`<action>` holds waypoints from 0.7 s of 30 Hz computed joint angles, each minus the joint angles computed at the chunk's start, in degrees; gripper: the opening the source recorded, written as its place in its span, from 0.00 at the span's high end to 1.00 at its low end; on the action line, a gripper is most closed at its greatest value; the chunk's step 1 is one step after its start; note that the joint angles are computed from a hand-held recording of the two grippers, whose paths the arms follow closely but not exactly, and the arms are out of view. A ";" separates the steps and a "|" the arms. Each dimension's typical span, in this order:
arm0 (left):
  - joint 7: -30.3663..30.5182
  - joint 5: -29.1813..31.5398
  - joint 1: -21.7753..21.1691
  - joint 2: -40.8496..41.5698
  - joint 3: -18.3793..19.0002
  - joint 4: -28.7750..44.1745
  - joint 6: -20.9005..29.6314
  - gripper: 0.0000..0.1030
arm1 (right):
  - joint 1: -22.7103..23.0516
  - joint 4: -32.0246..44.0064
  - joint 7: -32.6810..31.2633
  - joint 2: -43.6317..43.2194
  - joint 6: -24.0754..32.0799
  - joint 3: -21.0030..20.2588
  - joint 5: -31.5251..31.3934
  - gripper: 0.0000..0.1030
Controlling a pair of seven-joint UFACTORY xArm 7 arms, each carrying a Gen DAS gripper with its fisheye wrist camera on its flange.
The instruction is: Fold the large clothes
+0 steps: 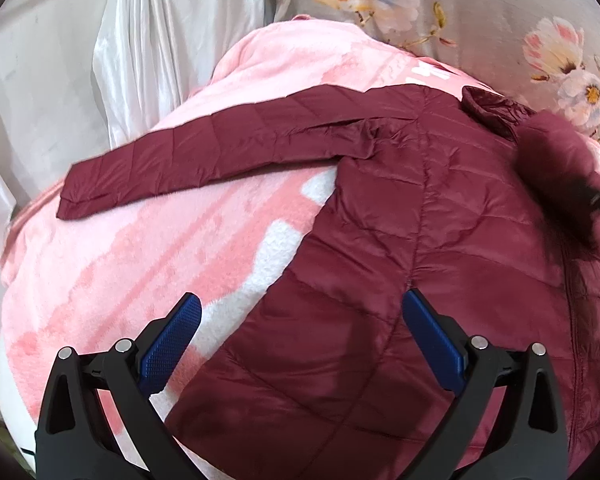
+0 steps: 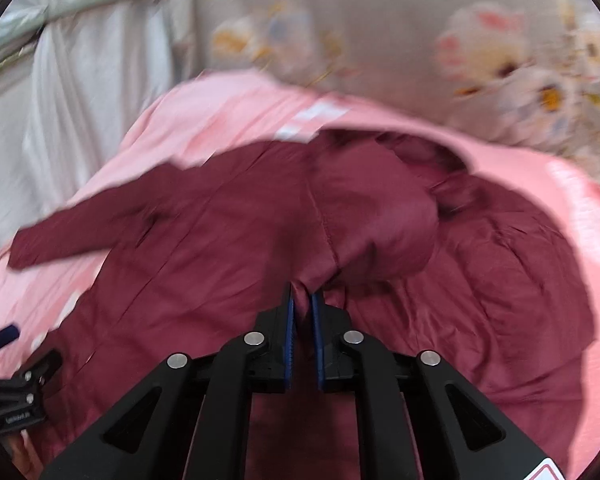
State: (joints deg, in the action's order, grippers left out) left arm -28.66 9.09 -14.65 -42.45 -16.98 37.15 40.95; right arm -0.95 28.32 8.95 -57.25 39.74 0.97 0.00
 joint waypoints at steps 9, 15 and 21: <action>4.32 -8.75 -3.94 1.67 6.22 1.03 -2.24 0.05 | 6.15 -0.66 0.18 -3.41 -1.23 2.12 1.76 0.52; 8.46 -17.40 -8.92 6.32 9.28 5.09 -3.25 0.05 | 4.30 -2.00 1.63 -10.10 2.27 -0.13 2.76 0.52; 18.00 -35.40 -16.24 18.60 14.72 13.57 -1.78 0.05 | -7.48 -5.19 2.12 -18.47 10.39 -8.00 -0.26 0.52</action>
